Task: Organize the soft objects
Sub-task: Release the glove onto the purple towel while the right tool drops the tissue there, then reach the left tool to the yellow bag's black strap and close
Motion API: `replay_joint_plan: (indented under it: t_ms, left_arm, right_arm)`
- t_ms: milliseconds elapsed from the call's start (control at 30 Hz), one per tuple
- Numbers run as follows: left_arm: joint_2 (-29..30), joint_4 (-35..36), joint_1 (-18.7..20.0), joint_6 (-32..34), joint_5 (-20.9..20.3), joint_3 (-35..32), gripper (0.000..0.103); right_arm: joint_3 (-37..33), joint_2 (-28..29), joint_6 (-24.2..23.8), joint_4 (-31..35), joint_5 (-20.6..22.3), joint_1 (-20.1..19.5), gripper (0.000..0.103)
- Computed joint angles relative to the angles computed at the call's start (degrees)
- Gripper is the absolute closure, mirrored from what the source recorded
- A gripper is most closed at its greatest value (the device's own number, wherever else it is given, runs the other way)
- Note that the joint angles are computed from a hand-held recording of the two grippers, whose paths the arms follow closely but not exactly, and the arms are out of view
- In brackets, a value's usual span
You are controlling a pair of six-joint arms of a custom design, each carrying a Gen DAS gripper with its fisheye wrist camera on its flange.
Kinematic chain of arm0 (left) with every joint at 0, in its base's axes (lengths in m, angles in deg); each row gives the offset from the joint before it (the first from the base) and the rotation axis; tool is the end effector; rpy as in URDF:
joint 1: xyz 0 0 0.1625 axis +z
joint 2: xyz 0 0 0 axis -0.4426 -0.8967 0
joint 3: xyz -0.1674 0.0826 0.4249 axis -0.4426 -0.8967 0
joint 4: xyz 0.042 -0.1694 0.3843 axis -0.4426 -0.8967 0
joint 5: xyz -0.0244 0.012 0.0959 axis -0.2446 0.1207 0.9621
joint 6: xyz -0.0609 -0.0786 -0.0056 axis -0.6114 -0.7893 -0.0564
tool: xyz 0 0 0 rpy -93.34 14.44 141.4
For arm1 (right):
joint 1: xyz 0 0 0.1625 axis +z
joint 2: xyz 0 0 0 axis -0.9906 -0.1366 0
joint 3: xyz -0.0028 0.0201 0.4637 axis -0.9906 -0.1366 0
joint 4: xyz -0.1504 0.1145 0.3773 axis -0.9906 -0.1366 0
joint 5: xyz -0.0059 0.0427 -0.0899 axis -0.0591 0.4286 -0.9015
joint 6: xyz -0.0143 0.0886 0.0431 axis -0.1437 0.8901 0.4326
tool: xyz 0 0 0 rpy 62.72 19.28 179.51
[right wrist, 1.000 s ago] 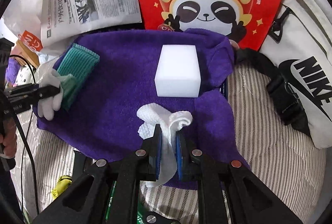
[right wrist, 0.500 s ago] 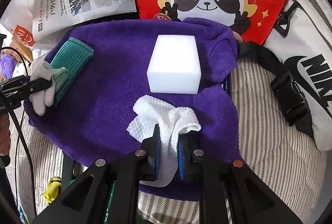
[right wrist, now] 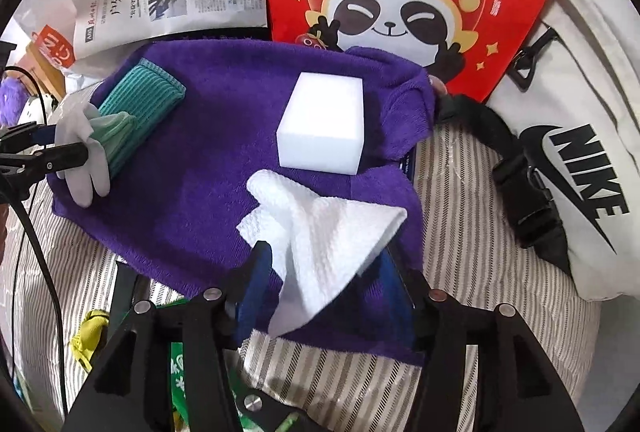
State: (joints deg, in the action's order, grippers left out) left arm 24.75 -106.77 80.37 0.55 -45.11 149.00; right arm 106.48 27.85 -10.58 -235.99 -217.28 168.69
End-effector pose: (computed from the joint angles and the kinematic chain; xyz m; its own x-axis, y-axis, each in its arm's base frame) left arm -0.2061 -0.6046 0.0300 -0.7246 0.4300 -0.5386 0.5756 0.8074 -0.1298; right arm 0.0389 -0.5407 0.2019 -0.6721 -0.0536 0.7385 -0.3554 0.8984 -0.2582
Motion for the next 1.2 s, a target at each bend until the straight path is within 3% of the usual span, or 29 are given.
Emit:
replay_joint_plan:
  t_ms: [200,367,500,833,967,1200]
  left_arm:
    - [-1.49,1.68,-1.02,-0.98,1.63,1.11,0.034]
    - [-2.24,1.78,-2.69,-0.88,5.35,2.82,0.033]
    - [-3.42,1.44,-3.66,-1.48,5.02,4.47,0.033]
    - [-3.78,1.44,-7.44,-7.7,0.76,9.37,0.033]
    - [-3.77,0.13,-8.75,-12.86,-5.16,12.08,0.033]
    - [-1.59,-1.56,-12.89,-16.7,-5.62,14.92,0.034]
  right_arm:
    - [1.58,-0.89,-1.83,-3.22,-1.33,0.8,0.041]
    - [3.07,-2.5,-1.78,-4.12,-1.34,1.31,0.041]
    - [4.72,-4.27,-0.91,-5.04,-0.98,1.46,0.041]
    - [12.36,-10.32,5.67,-8.34,-0.23,1.81,0.041]
    - [16.11,-13.3,8.27,-9.69,0.19,1.64,0.041]
    - [22.26,-17.94,10.45,-11.94,2.8,-0.29,0.041]
